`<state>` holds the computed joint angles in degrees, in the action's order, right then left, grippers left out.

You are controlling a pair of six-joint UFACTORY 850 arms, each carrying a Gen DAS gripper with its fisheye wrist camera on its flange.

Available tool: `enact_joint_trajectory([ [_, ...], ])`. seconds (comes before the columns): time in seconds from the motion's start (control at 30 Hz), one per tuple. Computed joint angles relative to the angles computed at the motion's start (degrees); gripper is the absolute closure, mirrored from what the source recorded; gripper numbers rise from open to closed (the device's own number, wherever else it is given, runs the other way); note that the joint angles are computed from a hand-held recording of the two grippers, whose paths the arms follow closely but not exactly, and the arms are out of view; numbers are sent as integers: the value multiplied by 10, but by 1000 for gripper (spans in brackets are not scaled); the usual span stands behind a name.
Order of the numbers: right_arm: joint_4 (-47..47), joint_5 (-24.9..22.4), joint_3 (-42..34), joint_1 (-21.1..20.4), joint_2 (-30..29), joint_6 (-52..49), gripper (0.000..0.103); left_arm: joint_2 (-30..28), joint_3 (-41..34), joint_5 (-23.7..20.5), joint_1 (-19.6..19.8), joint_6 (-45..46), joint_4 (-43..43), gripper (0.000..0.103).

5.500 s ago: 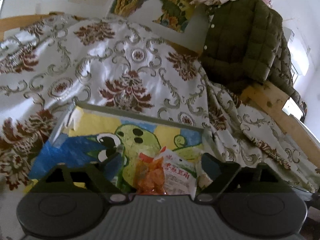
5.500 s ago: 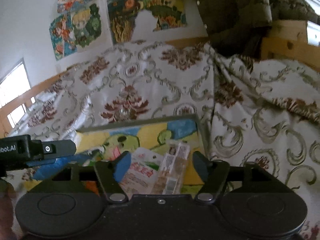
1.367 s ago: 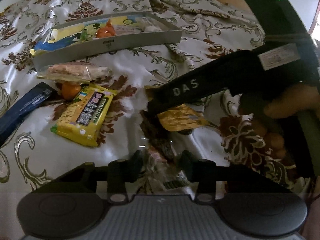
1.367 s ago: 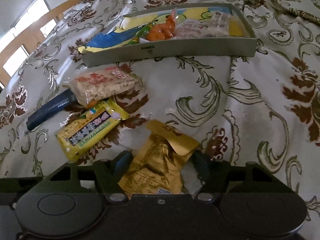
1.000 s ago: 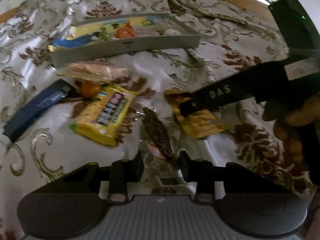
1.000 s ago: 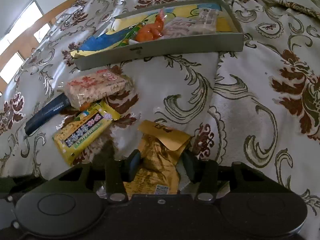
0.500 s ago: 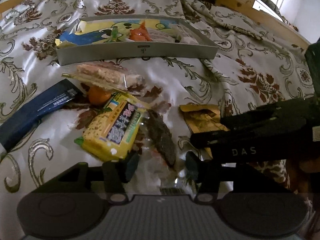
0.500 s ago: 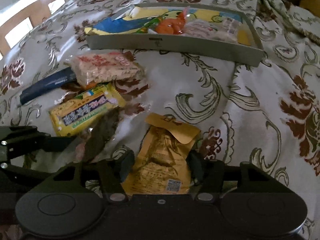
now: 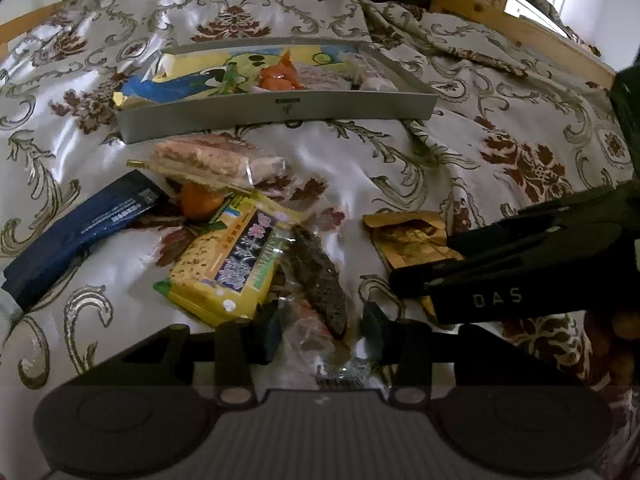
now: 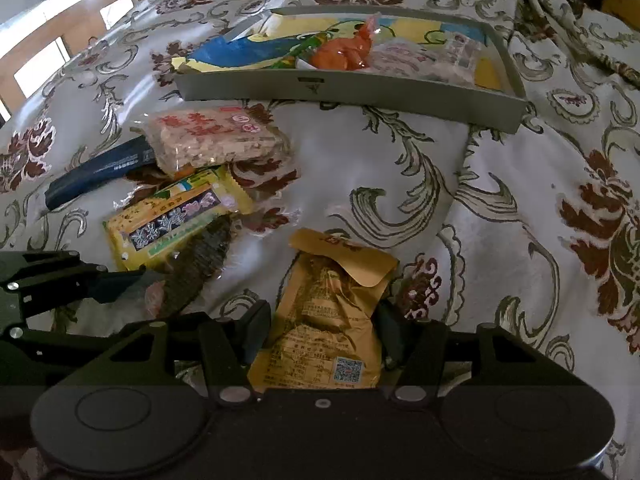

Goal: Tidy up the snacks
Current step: 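Close the right tool on the gold foil packet while the left tool grasps the brown strip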

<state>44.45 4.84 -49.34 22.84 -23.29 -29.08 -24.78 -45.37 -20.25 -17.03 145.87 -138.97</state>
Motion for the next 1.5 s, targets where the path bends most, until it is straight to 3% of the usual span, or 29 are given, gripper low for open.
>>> enact_joint_trajectory([
  [0.13, -55, 9, -2, 1, -11, 35, 42, -6, 0, 0, -5, 52, -35, 56],
  [0.27, -118, 8, 2, -2, -5, 107, 45, -2, 1, -3, -4, 36, -26, 57],
  [0.53, -63, 12, 13, 1, 17, 52, 49, 13, 15, -28, 1, 20, -12, 57],
  [0.67, 17, 12, 15, 4, 16, -26, 50, 13, 14, -21, -1, 11, -6, 57],
  [0.9, -201, 38, 41, -6, 47, 221, 50, 23, 24, -45, 4, 13, -13, 57],
  [1.07, -202, 54, 49, -15, 55, 245, 50, 9, 14, -29, 0, 21, -7, 57],
  [1.17, -203, 56, 48, -17, 55, 249, 50, -3, 3, -22, 4, -8, 15, 55],
  [1.37, -213, 58, 45, -18, 53, 259, 50, -25, -25, -45, 22, -148, 107, 52],
  [1.5, -207, 59, 44, -18, 52, 255, 50, -40, -42, -51, 23, -169, 112, 53],
])
